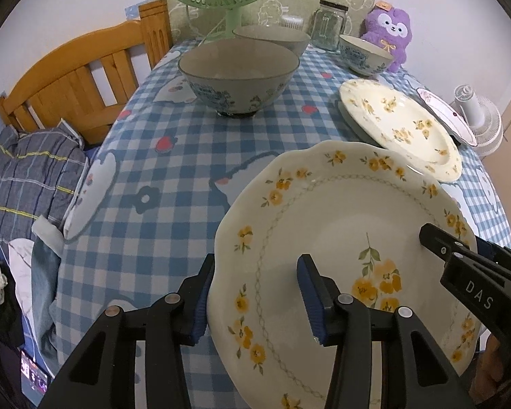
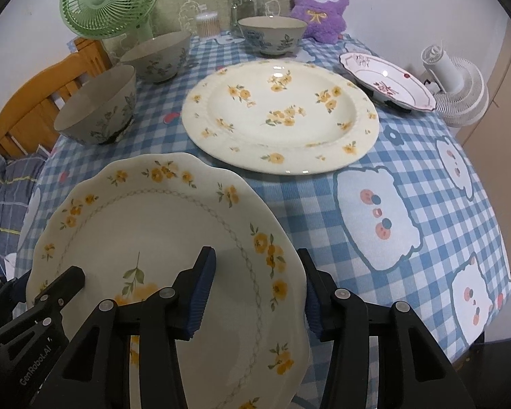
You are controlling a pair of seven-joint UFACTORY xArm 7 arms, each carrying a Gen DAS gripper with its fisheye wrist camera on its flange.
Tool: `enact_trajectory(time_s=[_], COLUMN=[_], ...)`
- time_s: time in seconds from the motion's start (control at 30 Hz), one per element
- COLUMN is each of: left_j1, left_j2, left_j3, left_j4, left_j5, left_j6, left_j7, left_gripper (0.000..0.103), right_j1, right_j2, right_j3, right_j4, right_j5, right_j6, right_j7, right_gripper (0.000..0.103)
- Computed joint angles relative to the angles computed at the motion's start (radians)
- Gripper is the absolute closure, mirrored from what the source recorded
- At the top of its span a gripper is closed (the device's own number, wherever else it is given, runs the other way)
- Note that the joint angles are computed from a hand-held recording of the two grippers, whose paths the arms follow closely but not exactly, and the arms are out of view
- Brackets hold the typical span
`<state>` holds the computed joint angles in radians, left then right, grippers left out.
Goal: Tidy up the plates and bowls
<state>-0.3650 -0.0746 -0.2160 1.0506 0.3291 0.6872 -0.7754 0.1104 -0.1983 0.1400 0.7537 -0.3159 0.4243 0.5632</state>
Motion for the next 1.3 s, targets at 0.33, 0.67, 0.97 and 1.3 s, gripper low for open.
enact_trajectory(time_s=[0.33,0.67,0.97,1.3], left_j1=[0.01,-0.008,-0.059,-0.164], left_j2=[-0.02,0.009,0.069,0.189], left_j3=[0.0,-0.019,-0.028,-0.015], left_j4=[0.017,0.063,0.146,0.308], left_j5=[0.005,0.061,0.139,0.217], left_j6=[-0.012,-0.021,0.016,0.111], left_j7=[0.038,-0.008,-0.12,-0.26], left_gripper=[0.056,0.056,0.056,0.056], right_j1=[-0.016,-0.048,-0.063,-0.091], right_j2=[-0.063,-0.118,-0.14,-0.137], right_j3=[0.017,-0.008,-0.066,-0.151], right_j4=[-0.01,-0.042,-0.049,-0.031], right_j5=[-0.032,-0.008,0.075,0.208], right_j6=[0.014,-0.008,-0.02,-0.033], right_j7=[0.045,-0.016,-0.183,-0.435], right_gripper=[0.053,0.053,0.053,0.053])
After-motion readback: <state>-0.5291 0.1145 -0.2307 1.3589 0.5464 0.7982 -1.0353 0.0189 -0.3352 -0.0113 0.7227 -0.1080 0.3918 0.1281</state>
